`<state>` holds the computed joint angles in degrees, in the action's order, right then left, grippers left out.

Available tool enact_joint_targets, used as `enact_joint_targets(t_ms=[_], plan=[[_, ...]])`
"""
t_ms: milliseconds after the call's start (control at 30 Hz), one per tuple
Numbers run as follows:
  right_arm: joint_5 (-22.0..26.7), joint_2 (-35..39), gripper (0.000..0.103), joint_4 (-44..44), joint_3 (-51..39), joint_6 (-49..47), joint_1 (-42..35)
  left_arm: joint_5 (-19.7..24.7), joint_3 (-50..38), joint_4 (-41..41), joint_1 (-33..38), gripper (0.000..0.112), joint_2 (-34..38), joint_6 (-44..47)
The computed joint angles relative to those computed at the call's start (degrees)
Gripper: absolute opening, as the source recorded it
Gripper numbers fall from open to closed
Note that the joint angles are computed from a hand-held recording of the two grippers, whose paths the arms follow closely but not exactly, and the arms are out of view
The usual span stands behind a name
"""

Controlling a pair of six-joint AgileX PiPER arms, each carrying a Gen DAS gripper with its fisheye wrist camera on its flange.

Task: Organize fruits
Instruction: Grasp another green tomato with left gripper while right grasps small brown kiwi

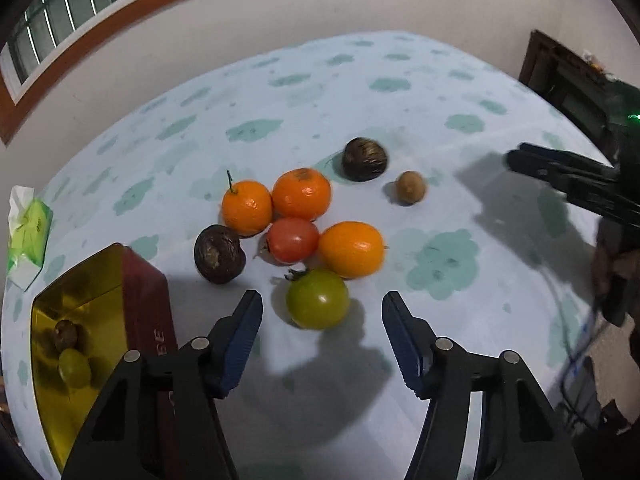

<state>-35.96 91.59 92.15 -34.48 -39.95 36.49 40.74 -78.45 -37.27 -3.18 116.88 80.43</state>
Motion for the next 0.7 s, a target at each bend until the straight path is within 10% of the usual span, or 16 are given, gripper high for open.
enact_joint_targets(t_ms=[167,233,433,700], plan=[[1.3,-0.4,0.054,-5.7,1.5,5.6,-0.9,3.3,-6.5,4.1,-0.8,0.06,5.1,-6.1],[1.9,-0.6,0.054,-7.6,2.0,7.4,-1.3,5.9,-8.7,5.4,-1.0,0.037,6.8,-8.3],[3.3,-0.9,0.054,-10.8,2.8,10.5,-2.4,0.5,-1.0,1.7,-1.1,0.034,2.1,-4.2],[6.9,1.1,0.055,-8.7,-1.4,1.1,-2.3,7.3,7.6,-5.7,5.1,0.034,-8.4,0.8]])
